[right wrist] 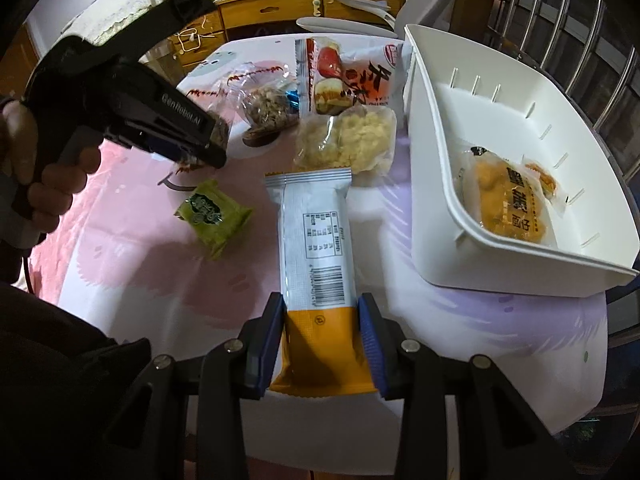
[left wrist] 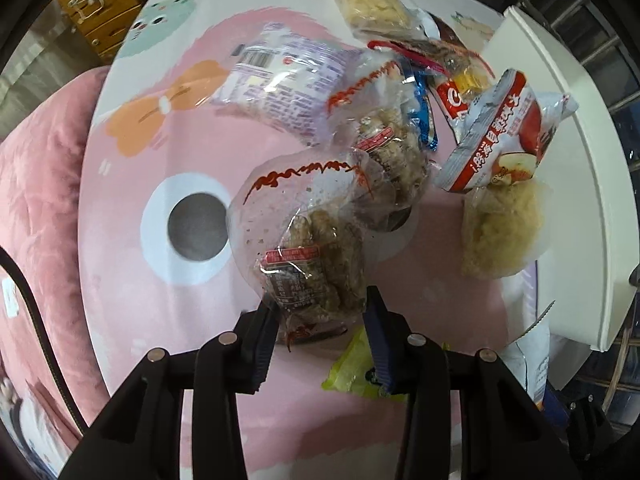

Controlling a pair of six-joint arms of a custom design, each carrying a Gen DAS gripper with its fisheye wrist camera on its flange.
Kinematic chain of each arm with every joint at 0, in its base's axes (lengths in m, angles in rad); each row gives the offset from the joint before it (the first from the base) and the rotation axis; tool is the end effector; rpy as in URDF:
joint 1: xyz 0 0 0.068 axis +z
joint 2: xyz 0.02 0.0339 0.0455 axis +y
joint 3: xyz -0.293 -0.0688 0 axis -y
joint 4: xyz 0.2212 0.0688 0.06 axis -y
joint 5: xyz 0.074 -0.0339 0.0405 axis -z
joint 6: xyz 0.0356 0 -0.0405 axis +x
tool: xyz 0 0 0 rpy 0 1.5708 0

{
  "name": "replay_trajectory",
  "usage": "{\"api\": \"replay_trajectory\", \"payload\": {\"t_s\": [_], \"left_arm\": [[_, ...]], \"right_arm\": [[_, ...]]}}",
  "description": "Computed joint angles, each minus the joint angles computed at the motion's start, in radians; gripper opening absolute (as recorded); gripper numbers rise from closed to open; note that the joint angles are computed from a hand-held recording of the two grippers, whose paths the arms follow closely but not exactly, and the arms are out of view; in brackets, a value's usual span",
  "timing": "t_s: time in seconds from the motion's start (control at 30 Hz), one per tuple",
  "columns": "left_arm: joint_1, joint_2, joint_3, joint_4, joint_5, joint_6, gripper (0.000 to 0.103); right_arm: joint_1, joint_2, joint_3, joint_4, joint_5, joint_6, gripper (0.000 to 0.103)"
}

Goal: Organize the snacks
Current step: 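Grasp the nut bag with left tool while right tool grasps white-orange bar, then lower both held snacks into the white tray and open both tools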

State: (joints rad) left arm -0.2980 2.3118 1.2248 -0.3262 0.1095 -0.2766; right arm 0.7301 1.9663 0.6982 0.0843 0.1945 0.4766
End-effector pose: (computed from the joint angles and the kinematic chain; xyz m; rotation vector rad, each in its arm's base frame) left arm 0.3726 -0.1185 0.0537 0.0453 3.0129 -0.2258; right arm 0.2260 0.1931 0.0898 -0.2915 2.6981 0.0837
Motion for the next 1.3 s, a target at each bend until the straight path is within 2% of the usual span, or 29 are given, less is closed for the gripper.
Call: {"api": "replay_trajectory", "payload": {"t_s": [0.3,0.53,0.57,0.87,1.03,1.3], "left_arm": [[0.015,-0.205,-0.222,0.028,0.016,-0.106,0.040],[-0.058,-0.398,-0.313,0.031,0.019,-0.229,0.040],[-0.073,-0.383,-0.268,0.021,0.016,-0.245,0.040],[-0.214,-0.516,-0.249,0.033,-0.047,-0.403,0.040],[-0.278,-0.526,-0.184,0.009,-0.058,-0.433,0.041],[-0.385,-0.433,0.000,-0.045,-0.077,-0.408,0.041]], "right_arm": [[-0.063,-0.127,-0.045,-0.001,-0.079,-0.156,0.038],[-0.138,-0.274,-0.103,0.022,-0.185,-0.282,0.038],[-0.148,-0.290,-0.107,0.021,-0.195,-0.301,0.038],[-0.286,-0.423,-0.110,-0.049,-0.280,-0.437,0.038],[-0.376,-0.462,-0.088,-0.105,-0.303,-0.487,0.038],[-0.560,-0.455,-0.029,-0.193,-0.344,-0.558,0.038]]}}
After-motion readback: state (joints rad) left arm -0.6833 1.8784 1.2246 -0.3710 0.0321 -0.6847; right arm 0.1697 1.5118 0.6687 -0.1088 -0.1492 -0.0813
